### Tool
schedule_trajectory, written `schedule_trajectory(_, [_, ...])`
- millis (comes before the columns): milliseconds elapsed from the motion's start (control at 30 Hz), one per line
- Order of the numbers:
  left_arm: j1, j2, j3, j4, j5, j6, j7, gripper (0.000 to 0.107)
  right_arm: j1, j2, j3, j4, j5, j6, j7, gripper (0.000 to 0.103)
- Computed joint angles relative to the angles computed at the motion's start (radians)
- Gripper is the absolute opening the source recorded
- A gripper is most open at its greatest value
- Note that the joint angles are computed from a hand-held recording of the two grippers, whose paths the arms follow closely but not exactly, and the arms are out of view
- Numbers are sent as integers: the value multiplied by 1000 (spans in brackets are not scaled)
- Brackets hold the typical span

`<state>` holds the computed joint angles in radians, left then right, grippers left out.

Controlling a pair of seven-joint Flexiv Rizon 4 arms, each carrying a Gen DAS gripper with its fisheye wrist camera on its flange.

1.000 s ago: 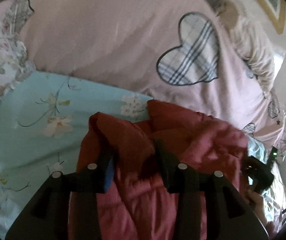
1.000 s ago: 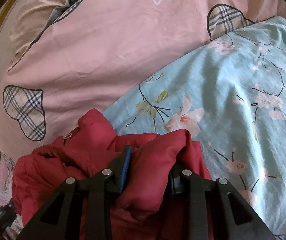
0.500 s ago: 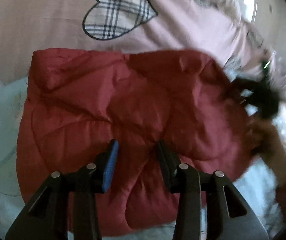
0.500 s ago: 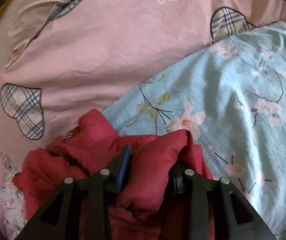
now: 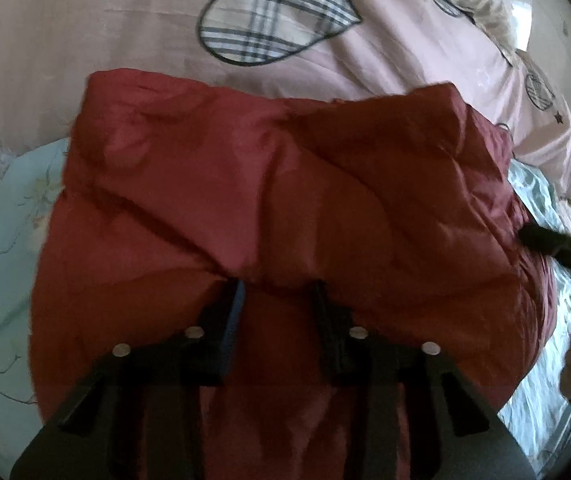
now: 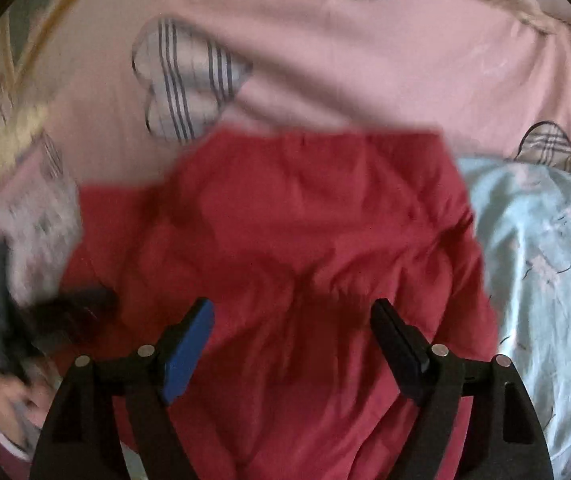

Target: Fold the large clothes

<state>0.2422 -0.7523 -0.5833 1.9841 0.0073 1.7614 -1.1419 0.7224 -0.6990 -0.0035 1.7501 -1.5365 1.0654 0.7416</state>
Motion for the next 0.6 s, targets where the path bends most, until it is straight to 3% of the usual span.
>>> schedule_trajectory(200, [74, -55, -59, -58, -45, -83, 14, 3, -46, -46, -24, -25, -7, 57, 56, 82])
schedule_trajectory(333, [86, -88, -81, -88, -98, -114, 21, 2, -67, -59, -35, -32, -7, 94, 83, 83])
schedule_trajectory(600, [47, -93, -52, -110, -143, -110, 36, 2, -58, -73, -51, -45, -4, 103, 84, 83])
